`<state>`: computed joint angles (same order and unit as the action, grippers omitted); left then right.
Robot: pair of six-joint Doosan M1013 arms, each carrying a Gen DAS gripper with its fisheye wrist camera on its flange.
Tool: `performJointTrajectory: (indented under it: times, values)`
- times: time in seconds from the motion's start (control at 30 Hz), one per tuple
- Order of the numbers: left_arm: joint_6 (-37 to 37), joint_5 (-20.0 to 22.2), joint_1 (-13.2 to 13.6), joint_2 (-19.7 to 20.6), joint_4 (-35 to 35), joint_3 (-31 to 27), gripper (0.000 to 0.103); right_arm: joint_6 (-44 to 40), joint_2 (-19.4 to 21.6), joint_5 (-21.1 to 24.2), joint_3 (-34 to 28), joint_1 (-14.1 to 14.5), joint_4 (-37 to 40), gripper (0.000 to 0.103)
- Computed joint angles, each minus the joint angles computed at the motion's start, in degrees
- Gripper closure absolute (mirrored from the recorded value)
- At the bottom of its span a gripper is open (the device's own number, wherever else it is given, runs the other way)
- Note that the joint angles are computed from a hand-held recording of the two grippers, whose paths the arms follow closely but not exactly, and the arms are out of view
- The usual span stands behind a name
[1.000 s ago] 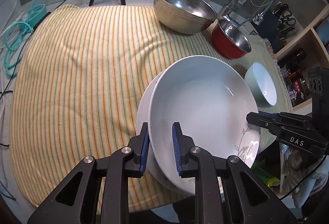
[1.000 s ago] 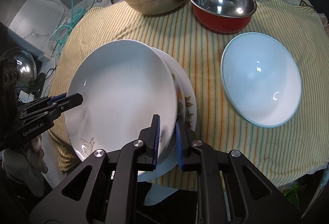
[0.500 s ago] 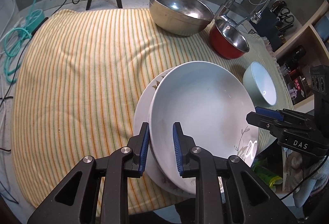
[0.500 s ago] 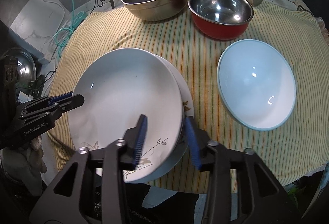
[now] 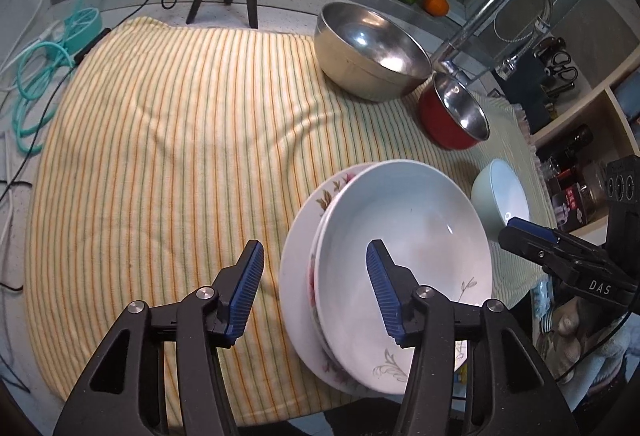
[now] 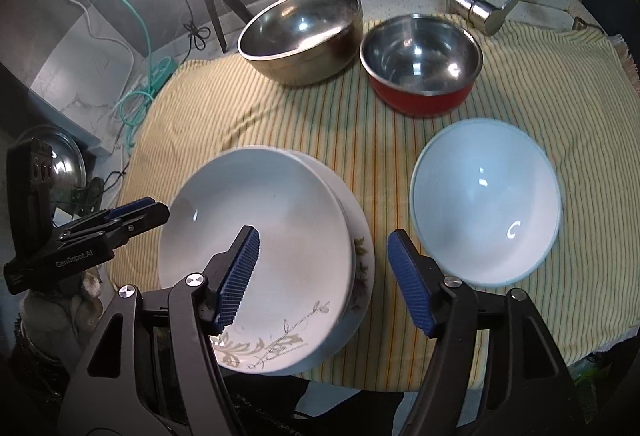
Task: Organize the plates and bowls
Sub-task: 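Open both grippers to release the white twig plate on the stack, then move both grippers to the rim of the large steel bowl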
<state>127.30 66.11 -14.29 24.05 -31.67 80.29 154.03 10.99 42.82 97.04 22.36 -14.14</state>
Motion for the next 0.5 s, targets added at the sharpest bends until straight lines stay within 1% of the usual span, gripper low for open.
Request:
performJointTrajectory:
  times: [0.07, 0.23, 0.4, 0.5]
  values:
    - [0.04, -0.07, 0.09, 0.35, -0.52, -0.72, 0.051, 0.40, -0.07, -0.41, -0.44, -0.35, -1.09, 0.033]
    - [0.19, -0.39, 0.02, 1.36, -1.96, -3.01, 0.050, -0.85, -0.12, -2.74, -1.65, -2.05, -0.76, 0.033]
    - [0.44, -0.25, -0.08, 3.12, -3.93, -6.66, 0.050, -3.13, 0.46, -4.58, -3.50, -4.21, -0.47, 0.033]
    - [0.15, -0.68, -0.40, 4.17, -5.03, -8.74, 0.050, -5.32, 0.97, -6.09, -4.45, -5.86, 1.65, 0.033]
